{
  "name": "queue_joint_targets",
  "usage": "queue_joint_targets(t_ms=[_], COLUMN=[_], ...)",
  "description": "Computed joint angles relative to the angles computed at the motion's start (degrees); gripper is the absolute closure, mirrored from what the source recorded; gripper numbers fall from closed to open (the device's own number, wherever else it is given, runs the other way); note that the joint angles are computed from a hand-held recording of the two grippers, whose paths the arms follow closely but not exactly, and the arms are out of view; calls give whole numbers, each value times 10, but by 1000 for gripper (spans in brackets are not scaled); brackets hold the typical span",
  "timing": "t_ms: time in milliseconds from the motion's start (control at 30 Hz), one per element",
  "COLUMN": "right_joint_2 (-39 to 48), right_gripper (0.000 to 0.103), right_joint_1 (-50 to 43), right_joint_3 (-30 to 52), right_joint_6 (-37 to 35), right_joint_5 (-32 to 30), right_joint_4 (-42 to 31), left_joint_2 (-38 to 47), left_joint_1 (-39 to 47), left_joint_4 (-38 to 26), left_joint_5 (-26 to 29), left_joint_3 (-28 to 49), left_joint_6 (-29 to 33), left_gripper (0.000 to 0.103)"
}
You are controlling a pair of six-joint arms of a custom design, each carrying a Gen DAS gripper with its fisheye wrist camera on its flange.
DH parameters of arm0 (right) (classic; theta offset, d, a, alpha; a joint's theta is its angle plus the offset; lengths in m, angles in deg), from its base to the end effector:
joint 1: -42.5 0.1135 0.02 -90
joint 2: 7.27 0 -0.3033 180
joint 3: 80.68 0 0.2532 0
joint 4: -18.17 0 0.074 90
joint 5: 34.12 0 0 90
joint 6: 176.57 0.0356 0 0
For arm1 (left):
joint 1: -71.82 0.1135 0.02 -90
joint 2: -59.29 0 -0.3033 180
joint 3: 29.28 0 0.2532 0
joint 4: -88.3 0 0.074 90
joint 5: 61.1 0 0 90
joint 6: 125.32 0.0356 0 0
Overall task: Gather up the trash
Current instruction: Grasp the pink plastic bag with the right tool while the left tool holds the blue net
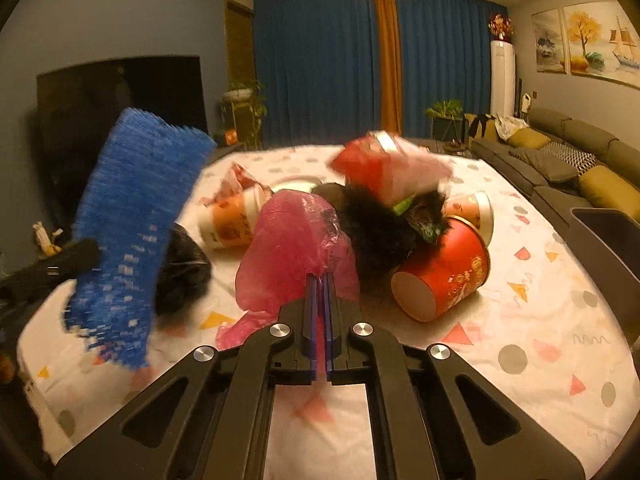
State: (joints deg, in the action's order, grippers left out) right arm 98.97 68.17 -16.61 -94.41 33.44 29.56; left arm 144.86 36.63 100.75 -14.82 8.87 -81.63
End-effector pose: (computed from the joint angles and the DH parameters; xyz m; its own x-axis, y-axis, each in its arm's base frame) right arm 0.3405 0.1787 0.1800 -0.3620 -0.3139 -0.8778 -0.7524 0.6543 0.0763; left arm 0.2182 -0.1237 0.1723 -0.2900 -0.4349 -0.8525 -0.3707 0.8723 -0.3189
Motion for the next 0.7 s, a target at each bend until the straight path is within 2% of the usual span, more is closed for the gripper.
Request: queue_joint_targets(t_ms=[233, 700], right_joint_2=[-65, -111], right_gripper=[99, 99], right_joint_1=[-49, -142], right_joint_3=[-51, -80], right_joint_6=[-23, 12], right_joint_5=[-66, -121], right_joint_4=[-1, 29], left_joint_2=[3, 39], left_joint_1=[-31, -63], left_joint_4=[-27, -68], left_joint_5=[-29, -51], left_joint_3=[21, 99], left_joint_6=[-7, 19], left_gripper=[98, 98])
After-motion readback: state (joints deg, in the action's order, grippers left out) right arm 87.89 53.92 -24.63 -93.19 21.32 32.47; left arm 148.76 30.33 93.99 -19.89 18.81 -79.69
